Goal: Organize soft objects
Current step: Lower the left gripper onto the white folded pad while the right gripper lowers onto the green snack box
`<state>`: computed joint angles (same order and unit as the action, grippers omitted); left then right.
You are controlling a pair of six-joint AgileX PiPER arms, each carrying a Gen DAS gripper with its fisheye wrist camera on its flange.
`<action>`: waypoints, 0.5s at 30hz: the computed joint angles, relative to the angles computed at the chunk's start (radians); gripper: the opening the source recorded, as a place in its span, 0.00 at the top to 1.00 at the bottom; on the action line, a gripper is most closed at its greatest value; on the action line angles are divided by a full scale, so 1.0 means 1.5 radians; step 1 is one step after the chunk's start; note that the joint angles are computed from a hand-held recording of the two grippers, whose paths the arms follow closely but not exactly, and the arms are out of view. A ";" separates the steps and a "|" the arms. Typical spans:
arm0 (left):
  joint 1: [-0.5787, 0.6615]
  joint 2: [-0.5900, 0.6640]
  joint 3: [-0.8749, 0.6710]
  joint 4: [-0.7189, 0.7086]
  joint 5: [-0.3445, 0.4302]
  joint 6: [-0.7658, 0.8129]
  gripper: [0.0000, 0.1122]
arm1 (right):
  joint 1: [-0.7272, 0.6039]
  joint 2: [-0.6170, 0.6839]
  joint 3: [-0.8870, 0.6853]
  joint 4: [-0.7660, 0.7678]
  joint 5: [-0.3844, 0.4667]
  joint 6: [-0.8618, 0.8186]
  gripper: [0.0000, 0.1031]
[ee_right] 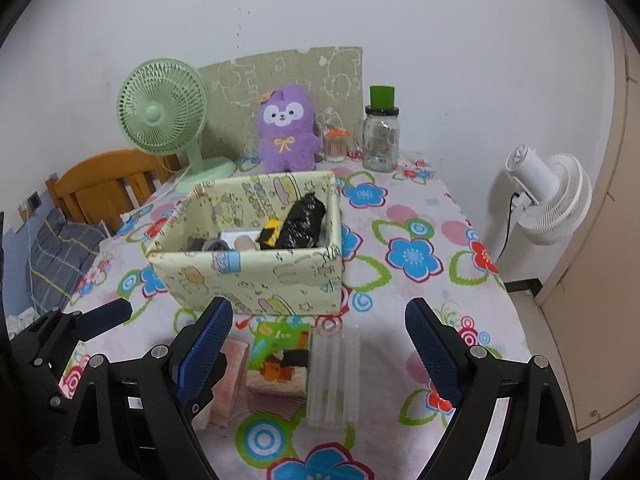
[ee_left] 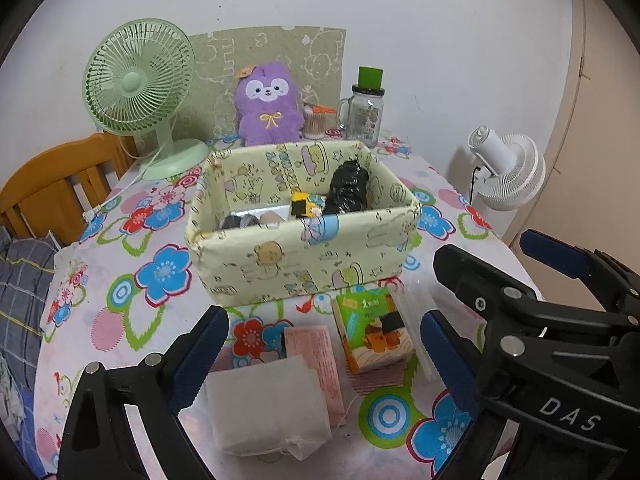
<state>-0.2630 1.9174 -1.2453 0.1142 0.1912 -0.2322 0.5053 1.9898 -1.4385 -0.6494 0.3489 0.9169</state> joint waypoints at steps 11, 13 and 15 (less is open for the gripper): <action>-0.011 0.042 0.004 0.064 -0.013 -0.070 0.13 | -0.014 0.032 0.015 0.028 -0.023 -0.028 0.14; -0.010 0.049 0.007 0.099 -0.009 -0.109 0.13 | -0.015 0.041 0.015 0.040 -0.022 -0.036 0.14; -0.011 0.051 0.010 0.180 0.009 -0.193 0.13 | -0.015 0.048 0.014 0.059 -0.020 -0.052 0.15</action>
